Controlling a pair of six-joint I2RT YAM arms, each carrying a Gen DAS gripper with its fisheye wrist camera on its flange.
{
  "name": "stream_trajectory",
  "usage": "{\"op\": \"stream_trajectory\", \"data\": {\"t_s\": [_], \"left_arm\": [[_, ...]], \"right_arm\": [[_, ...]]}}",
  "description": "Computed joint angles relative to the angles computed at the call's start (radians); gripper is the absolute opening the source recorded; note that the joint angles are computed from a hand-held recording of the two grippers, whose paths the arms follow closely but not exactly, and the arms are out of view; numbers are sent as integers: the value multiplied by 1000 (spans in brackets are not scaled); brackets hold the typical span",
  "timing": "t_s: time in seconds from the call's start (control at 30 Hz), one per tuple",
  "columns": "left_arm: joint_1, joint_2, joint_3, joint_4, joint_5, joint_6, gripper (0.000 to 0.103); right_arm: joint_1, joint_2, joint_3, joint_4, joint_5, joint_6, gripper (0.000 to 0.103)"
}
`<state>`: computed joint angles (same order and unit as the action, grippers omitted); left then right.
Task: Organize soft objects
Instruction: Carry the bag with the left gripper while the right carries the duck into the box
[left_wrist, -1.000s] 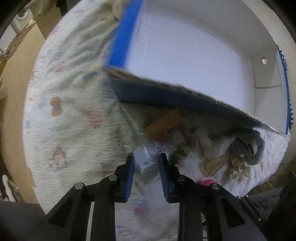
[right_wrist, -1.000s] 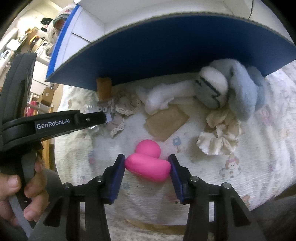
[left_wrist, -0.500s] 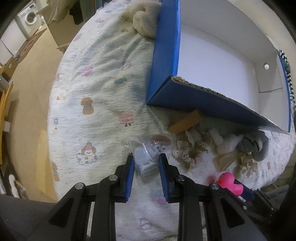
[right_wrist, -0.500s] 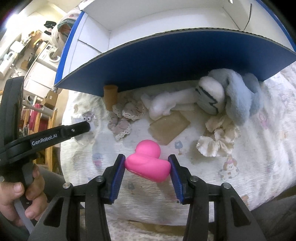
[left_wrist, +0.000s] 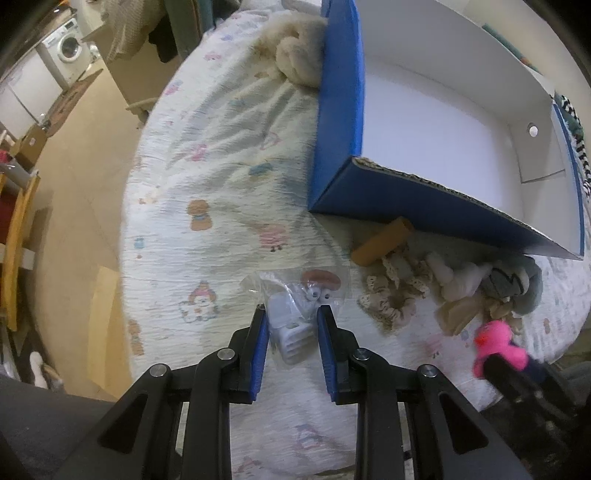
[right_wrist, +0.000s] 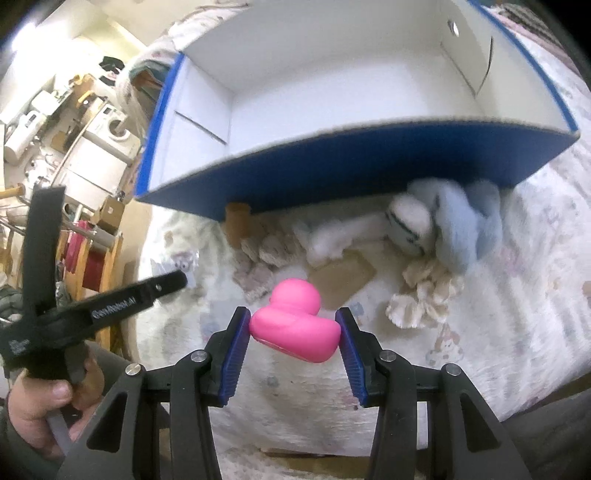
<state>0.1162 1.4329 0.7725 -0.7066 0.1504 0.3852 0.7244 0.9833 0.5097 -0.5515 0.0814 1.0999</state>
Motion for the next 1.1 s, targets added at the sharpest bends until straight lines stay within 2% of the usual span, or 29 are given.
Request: {"op": "stream_trajectory", "data": {"t_s": [0.3,0.5,0.63,0.83,1.1], "left_arm": [[36,-182,15,-112,63,4,23],[17,-226,117,-189,114,-14,23],[-55,-217,177,-180,116,-59,24],[-165,-162,246,-144,87,-125,23],[-272,-59,305,-81,35,-165,23]], "right_arm": [[1,-173,60,-166,80,-16,50],[-61,-265,112,-251,89,-58,50],[-163,-291,152,-286,51,-138,50],[-391,-273,230,-314,-57,-336,50],[-568,-147,280,-234,-149,-488,50]]}}
